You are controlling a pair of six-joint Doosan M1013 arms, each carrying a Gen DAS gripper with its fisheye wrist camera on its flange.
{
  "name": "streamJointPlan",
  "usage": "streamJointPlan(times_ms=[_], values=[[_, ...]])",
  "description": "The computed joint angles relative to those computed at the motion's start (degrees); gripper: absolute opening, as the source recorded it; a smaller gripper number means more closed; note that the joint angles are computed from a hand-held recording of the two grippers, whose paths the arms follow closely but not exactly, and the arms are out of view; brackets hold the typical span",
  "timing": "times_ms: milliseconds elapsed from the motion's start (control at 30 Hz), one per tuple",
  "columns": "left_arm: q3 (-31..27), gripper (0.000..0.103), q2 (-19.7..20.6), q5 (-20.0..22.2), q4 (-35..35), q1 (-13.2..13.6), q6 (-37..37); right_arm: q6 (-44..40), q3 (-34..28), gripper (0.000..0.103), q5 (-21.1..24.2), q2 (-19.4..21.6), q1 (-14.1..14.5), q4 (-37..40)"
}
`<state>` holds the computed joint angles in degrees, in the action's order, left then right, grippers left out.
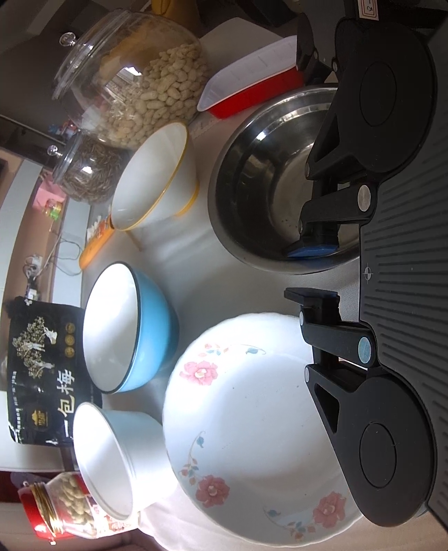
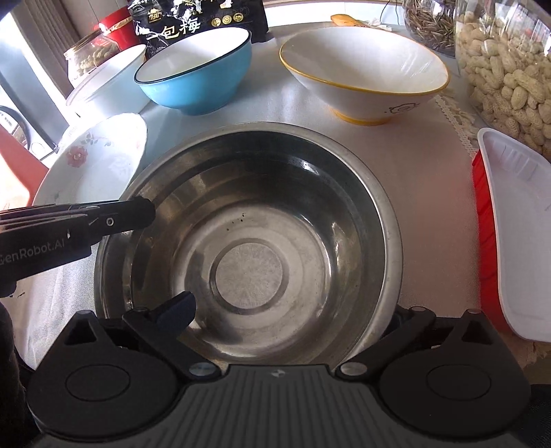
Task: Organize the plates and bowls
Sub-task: 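Grasp the steel bowl rim with the left gripper, then carry the steel bowl onto the floral plate and open the left gripper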
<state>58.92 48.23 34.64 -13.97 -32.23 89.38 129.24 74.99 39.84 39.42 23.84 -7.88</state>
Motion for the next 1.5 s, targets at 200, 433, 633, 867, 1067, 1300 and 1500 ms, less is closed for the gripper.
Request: streamJointPlan(times_ms=[200,433,633,867,1067,1300,1500], values=[[-0.5,0.020,0.6,0.8,-2.9,0.3,1.3,-3.5,-2.6,0.103,3.6,1.0,-1.4,6.1],[-0.4,0.019,1.0,1.2,-6.1,0.6,2.6,4.5,2.1,0.064,-5.0,-1.4,-1.6,0.7],[1.1,0.019,-0.3,0.1,-7.9,1.3,0.5,6.4,2.1,0.050,-5.1,-2.2,-0.8,-2.4],[6.7,0.019,-4.7,-10.4,-6.2,3.9,-3.1,4.3,-5.1,0.050,-9.1,0.4,1.1,-7.9],[6.4,0.019,-3.9,-10.0,14.4,5.4,-24.0,-8.8,-16.3,0.043,-5.8,7.9,2.0,2.4],[6.5,0.019,-3.0,-9.4,21.6,5.6,-28.6,-9.9,-21.5,0.042,-2.6,11.2,3.0,-0.4],[7.2,0.019,-3.1,-11.1,20.4,6.1,-28.0,-3.5,-21.5,0.042,-4.2,11.6,3.9,-8.0]])
